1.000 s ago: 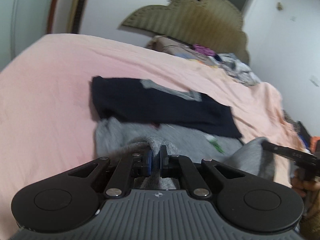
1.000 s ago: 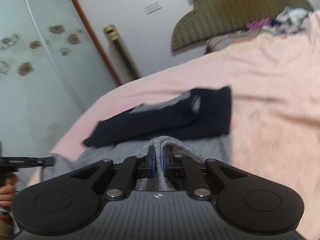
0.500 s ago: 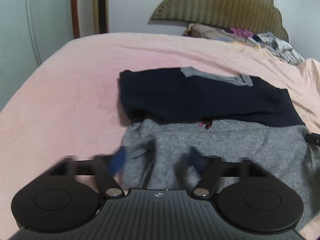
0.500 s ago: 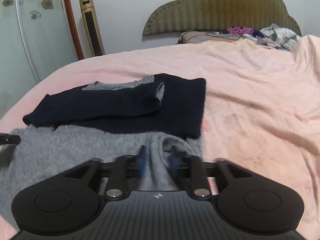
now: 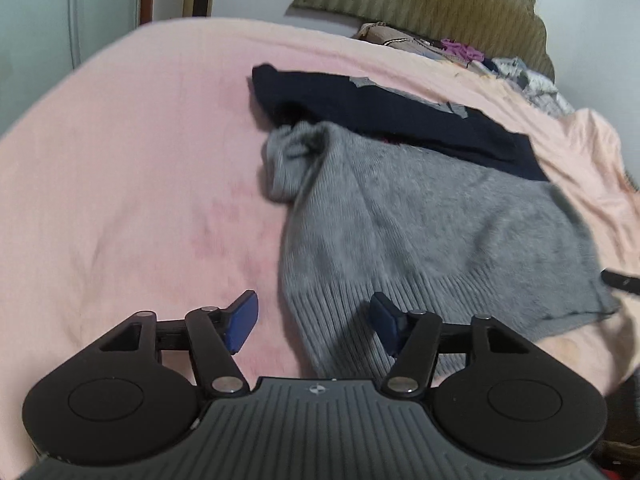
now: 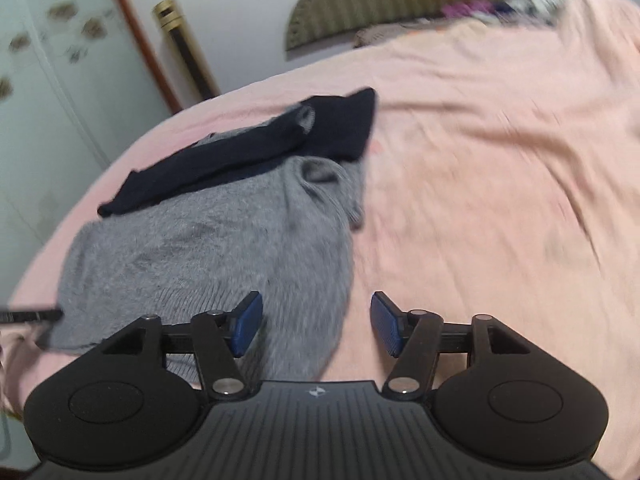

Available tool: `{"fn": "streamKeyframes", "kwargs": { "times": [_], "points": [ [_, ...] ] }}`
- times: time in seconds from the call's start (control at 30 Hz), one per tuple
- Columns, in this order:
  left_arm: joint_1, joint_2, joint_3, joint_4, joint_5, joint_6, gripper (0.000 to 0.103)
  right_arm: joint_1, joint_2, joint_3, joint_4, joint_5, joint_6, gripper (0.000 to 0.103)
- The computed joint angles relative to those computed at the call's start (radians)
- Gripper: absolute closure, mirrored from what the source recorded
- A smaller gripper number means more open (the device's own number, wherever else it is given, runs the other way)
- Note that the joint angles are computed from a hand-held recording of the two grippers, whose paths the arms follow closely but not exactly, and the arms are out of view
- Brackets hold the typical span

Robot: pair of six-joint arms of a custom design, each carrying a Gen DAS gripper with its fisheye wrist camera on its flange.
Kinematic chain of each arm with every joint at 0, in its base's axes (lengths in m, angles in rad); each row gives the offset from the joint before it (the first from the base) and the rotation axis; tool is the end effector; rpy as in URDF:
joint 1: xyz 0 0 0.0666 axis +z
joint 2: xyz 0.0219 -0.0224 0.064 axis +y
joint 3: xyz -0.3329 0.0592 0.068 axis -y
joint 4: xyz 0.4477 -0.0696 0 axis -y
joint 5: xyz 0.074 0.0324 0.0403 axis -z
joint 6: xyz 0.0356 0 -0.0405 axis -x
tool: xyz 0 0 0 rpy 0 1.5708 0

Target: Fold small clothes

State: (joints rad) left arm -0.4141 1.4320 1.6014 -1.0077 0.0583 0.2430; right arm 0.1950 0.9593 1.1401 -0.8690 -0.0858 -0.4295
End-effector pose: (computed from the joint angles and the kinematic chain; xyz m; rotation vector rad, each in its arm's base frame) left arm 0.5095 -0.2266 0.4636 0.2358 2.4297 -0.3695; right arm 0.4030 0.0823 0.4530 0.2219 2.2812 0.4261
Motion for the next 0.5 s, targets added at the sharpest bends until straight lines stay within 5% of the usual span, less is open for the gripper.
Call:
{"fn": "streamKeyframes", "kwargs": {
  "times": [0.1,0.23,0.37,0.5],
  "points": [
    [0.005,-0.027,-0.032,0.008,0.058,0.027,0.051,0.004,-0.031,-0.032,0.005,-0.01,-0.051,0.064],
    [-0.016,-0.018,-0.029,0.016,0.053,0.032,0.06,0.03,-0.022,-0.034,0.021,-0.042,-0.075,0.066],
    [-0.022,0.0,-0.013,0.014,0.083,0.047,0.091,0.081,0.013,-0.009,0.024,0.007,-0.025,0.091],
    [-0.02,-0.009,-0.019,0.029,0.095,0.106,0.092,0.131,0.01,-0.002,0.033,0.077,0.086,0.096]
  ]
}}
